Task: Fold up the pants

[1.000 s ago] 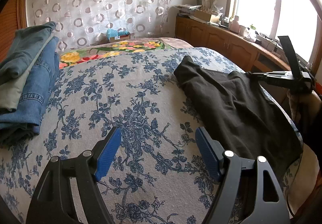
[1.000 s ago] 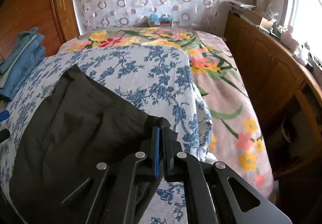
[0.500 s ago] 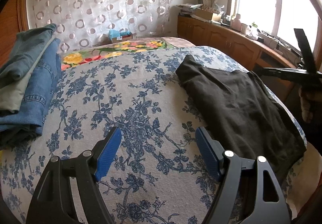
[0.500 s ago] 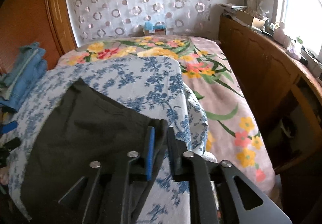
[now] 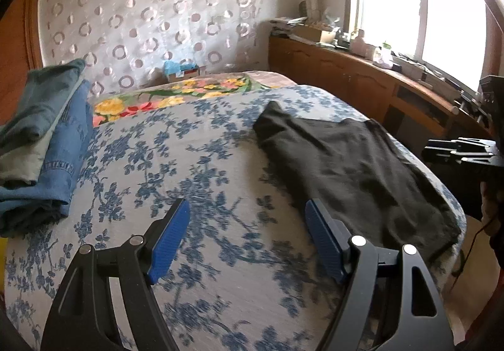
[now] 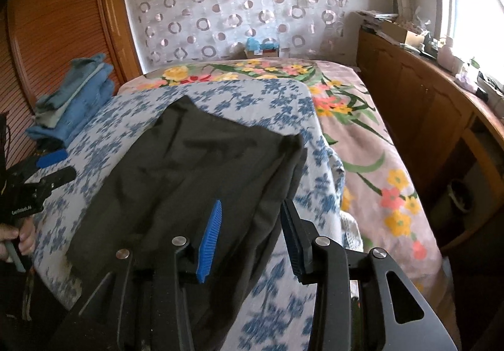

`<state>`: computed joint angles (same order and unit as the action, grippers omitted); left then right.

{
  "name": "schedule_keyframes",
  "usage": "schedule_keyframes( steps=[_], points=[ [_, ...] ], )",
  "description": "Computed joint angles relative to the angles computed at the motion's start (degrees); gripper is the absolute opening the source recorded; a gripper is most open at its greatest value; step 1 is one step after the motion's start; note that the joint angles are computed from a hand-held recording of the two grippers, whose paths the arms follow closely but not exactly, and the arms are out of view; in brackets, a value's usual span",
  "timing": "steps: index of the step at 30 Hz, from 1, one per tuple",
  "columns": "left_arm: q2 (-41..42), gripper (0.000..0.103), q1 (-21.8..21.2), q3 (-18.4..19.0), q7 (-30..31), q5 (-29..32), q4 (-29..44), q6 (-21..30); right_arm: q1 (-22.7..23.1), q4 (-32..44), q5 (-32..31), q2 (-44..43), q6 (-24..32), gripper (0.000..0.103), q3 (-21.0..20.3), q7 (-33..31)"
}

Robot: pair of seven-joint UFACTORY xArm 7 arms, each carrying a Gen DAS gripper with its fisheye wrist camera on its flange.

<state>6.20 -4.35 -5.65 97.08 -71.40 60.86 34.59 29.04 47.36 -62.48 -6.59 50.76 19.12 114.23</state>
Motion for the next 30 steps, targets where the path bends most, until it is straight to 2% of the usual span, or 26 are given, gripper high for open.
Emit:
schedule_keyframes(
  steps=[7, 15, 18, 30],
  points=[
    [-4.8, 0.077, -0.7, 1.0, 1.7, -0.6, -4.7, 1.5, 2.1, -0.3, 1.2, -0.6, 2.1, 0.04, 2.1, 2.1],
    [-8.2, 0.077, -1.5, 2.8, 0.8, 0.9, -9.4, 3.5, 4.8, 1.0, 0.9, 1.5, 5.0, 0.04, 3.5, 6.5],
    [-9.2, 0.077, -2.1, 3.1, -0.5, 2.6, -10.9, 4.1, 5.8, 1.1, 0.7, 2.7, 4.6, 0.04, 2.9, 8.1],
    [-16.2, 0.076, -4.0, 5.6, 1.6, 6.2, -19.1, 5.9, 9.9, 1.2, -0.9, 5.8, 5.7, 0.04, 1.9, 15.7]
  ],
)
